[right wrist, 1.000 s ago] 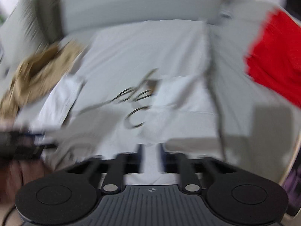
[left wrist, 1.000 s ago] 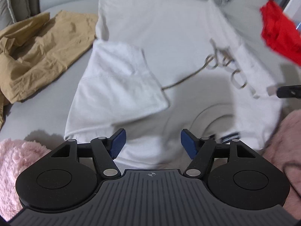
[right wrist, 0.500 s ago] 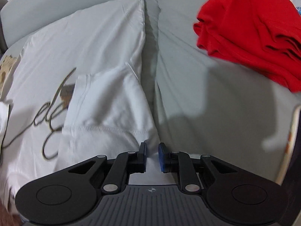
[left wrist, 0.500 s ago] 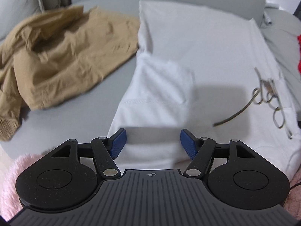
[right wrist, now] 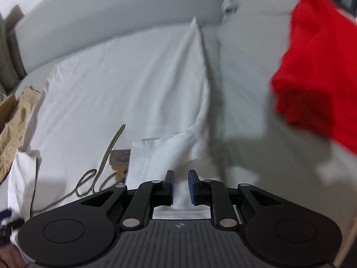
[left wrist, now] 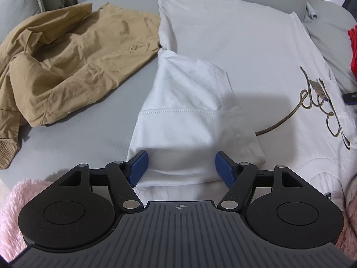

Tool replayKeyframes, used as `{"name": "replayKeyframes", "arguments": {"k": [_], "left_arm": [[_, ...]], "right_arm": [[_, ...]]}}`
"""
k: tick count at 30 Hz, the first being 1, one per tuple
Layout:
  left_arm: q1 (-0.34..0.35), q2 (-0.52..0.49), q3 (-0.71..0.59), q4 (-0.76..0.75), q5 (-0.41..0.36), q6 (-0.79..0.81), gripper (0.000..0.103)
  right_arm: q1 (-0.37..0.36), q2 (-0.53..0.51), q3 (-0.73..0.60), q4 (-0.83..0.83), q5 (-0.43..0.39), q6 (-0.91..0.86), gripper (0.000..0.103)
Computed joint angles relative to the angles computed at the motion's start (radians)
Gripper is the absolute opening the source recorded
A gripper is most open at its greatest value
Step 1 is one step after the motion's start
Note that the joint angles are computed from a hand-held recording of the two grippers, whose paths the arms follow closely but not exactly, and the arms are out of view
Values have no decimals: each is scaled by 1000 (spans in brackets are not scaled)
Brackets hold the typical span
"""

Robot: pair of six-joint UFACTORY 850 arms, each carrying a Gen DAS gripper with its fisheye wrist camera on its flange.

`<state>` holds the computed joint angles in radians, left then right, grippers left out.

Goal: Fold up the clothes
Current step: 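Lay the sleeve flat on the shirt and open the right gripper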

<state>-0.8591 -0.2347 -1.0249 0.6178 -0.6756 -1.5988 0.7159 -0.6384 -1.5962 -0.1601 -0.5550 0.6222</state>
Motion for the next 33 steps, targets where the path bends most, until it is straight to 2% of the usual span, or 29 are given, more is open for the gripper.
{"name": "replayKeyframes", "arguments": {"k": [2,6,9,14,19,23,26,28,33], "left_arm": [[0,3,3,-1,4,-2,72],[2,9,12,2,16,-3,72],[2,12,15,4,21,-7,72],[-2,14,19,17,20,-21,72],[-12,9,19,42,13,-37,74],[-18,0,10,49,1,-20,76],[-25,2,-7,18,-30,7,75],[-51,23,-10,36,-38,-23,75],[-110,29,-30,92,-1,-24,73]], "right_arm": [[30,-29,-40,-39,-36,-5,16],[78,-16,-44,-80,-53,-127,14],[72,13,-13,-139,-4,-8,14],[63,56,41,-153,-20,148,16],[89,127,152,-251,-19,258,16],[83,135,185,-206,-35,196,17],[91,140,167,-162,-81,154,18],[92,182,198,-116,-35,139,18],[116,241,251,-51,58,74,18]]}}
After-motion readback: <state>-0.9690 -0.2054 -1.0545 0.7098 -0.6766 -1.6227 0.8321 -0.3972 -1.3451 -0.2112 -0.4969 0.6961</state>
